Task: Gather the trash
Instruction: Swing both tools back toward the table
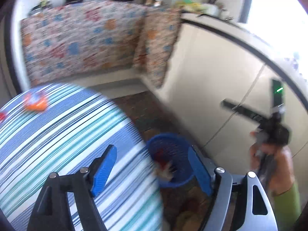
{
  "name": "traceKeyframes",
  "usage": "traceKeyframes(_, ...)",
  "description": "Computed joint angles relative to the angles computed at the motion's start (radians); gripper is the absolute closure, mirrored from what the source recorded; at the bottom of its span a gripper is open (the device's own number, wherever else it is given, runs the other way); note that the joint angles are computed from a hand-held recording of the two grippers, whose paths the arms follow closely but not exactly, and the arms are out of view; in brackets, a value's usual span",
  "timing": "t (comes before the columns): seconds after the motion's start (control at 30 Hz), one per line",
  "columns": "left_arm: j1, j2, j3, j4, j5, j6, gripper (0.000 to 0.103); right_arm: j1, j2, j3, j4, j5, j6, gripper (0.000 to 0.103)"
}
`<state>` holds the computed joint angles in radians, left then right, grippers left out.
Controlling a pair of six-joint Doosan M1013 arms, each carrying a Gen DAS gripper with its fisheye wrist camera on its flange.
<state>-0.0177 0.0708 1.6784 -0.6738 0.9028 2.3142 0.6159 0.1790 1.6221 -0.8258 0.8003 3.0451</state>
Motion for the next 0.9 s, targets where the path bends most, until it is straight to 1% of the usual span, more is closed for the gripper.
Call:
traceKeyframes(0.07,0.047,-0.006,0.022,0.082,-0.010,-0.048,0.025,0.038,0.030,-0.039,-0.002,0.006,-0.037,0.002)
traceKeyframes(0.1,0.074,-0.005,0.034,0.126,-0.025,-0.072,0.025,0.060,0.049,-0.061,0.008,-0.001,-0.063,0.002)
traceKeyframes(0.17,0.106,-0.001,0.053,0.206,-0.068,-0.122,0.025,0.099,0.090,-0.107,0.032,-0.007,-0.119,0.002)
traceKeyframes(0.23,0.139,0.005,0.066,0.271,-0.121,-0.167,0.025,0.135,0.136,-0.163,0.086,-0.017,-0.216,0.002)
traceKeyframes(0.3,0.168,0.020,0.066,0.337,-0.160,-0.225,0.025,0.161,0.185,-0.216,0.190,-0.064,-0.361,0.002)
traceKeyframes(0.33,0.185,0.032,0.063,0.361,-0.179,-0.250,0.025,0.167,0.203,-0.238,0.232,-0.071,-0.415,0.002)
traceKeyframes(0.4,0.209,0.050,0.055,0.387,-0.205,-0.277,0.025,0.179,0.259,-0.312,0.342,-0.048,-0.547,0.002)
traceKeyframes(0.43,0.220,0.063,0.048,0.404,-0.218,-0.296,0.025,0.180,0.277,-0.335,0.371,-0.039,-0.580,0.002)
traceKeyframes(0.5,0.239,0.089,0.030,0.429,-0.226,-0.326,0.025,0.184,0.328,-0.406,0.431,0.012,-0.658,0.002)
traceKeyframes(0.6,0.265,0.136,-0.010,0.425,-0.211,-0.336,0.025,0.187,0.394,-0.502,0.462,0.072,-0.723,0.002)
traceKeyframes(0.67,0.271,0.160,-0.036,0.435,-0.186,-0.350,0.024,0.187,0.440,-0.568,0.479,0.112,-0.764,0.002)
traceKeyframes(0.7,0.271,0.162,-0.040,0.421,-0.190,-0.345,0.023,0.189,0.455,-0.588,0.477,0.123,-0.772,0.002)
traceKeyframes(0.8,0.273,0.180,-0.064,0.431,-0.185,-0.354,0.022,0.189,0.499,-0.644,0.475,0.160,-0.794,0.002)
traceKeyframes(0.9,0.272,0.192,-0.079,0.444,-0.183,-0.364,0.015,0.181,0.535,-0.691,0.486,0.190,-0.803,0.002)
